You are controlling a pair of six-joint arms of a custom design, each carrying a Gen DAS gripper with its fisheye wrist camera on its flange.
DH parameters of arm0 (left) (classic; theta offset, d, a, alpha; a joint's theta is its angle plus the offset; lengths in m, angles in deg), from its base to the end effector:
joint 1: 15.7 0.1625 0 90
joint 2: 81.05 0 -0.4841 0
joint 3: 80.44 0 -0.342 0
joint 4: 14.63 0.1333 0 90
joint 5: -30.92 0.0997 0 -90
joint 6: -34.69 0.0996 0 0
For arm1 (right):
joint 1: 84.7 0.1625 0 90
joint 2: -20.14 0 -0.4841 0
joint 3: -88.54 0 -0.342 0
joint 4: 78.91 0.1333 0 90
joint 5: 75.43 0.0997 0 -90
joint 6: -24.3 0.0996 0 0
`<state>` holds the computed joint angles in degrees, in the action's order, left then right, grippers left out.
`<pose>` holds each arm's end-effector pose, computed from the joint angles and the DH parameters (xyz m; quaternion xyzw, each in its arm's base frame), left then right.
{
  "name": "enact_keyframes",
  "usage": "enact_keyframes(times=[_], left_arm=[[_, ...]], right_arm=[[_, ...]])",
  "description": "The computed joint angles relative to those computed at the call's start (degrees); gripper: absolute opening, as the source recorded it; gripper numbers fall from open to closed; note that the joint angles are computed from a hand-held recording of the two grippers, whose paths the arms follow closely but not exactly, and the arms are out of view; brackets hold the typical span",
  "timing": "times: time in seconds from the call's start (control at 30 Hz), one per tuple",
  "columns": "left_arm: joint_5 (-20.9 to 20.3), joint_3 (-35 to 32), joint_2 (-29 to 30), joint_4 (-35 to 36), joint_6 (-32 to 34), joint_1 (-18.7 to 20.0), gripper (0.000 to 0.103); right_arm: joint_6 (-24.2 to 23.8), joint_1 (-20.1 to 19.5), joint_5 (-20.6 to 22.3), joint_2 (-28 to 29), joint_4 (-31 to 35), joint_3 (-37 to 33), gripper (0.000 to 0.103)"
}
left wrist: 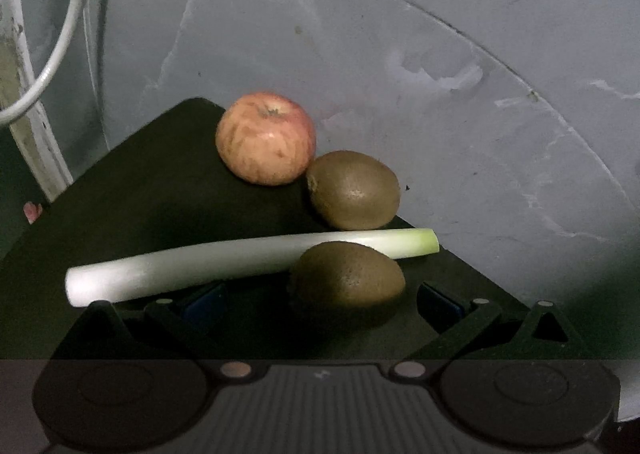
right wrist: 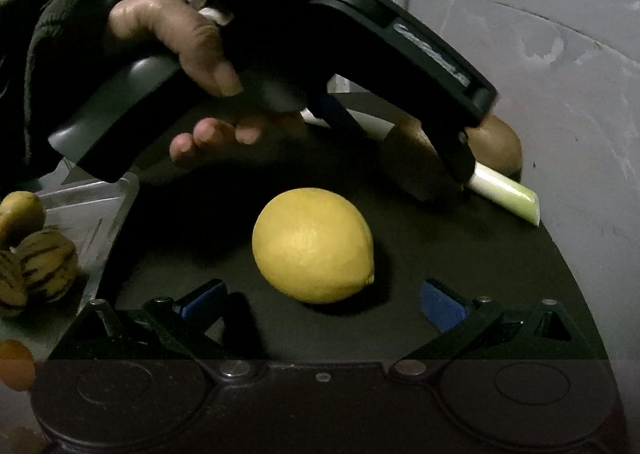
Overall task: Organize fruits
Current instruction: 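Grasp the lemon with the right tool while the left tool grasps a kiwi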
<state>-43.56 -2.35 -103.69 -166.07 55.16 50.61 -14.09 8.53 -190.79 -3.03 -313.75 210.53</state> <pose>-0.1548 -0.7510 -0.0179 0.3654 0.9196 -0.0555 0.1333 0.1202 -0.5207 0.0243 0.2388 -0.8699 0.3025 0.3078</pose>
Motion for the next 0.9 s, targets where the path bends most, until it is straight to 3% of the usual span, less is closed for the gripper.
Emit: enact_keyframes(times=[0.1, 0.33, 0.5, 0.6, 0.9], left_arm=[[0.2, 0.2, 0.5, -1.5, 1.0, 0.0, 0.102], [1.5, 2.4, 0.6, -6.3, 1.3, -0.3, 0.097], [-0.2, 3.2, 0.4, -7.4, 0.3, -0.2, 0.083], [-2.7, 3.0, 0.1, -6.0, -0.7, 0.2, 0.066], [-1.9, 5.0, -0.7, -8.0, -4.2, 0.0, 0.065]], right_arm=[[-2.0, 0.2, -0.4, 0.8, -0.4, -1.1, 0.101], [-3.4, 0.4, 0.9, 2.0, -2.6, -1.9, 0.087], [-3.7, 0.6, 1.3, 2.7, -4.7, -1.8, 0.07], [-3.5, 0.7, 1.0, 3.0, -6.1, -1.5, 0.061], [-2.0, 1.4, -0.2, 3.8, -9.2, -0.2, 0.06]])
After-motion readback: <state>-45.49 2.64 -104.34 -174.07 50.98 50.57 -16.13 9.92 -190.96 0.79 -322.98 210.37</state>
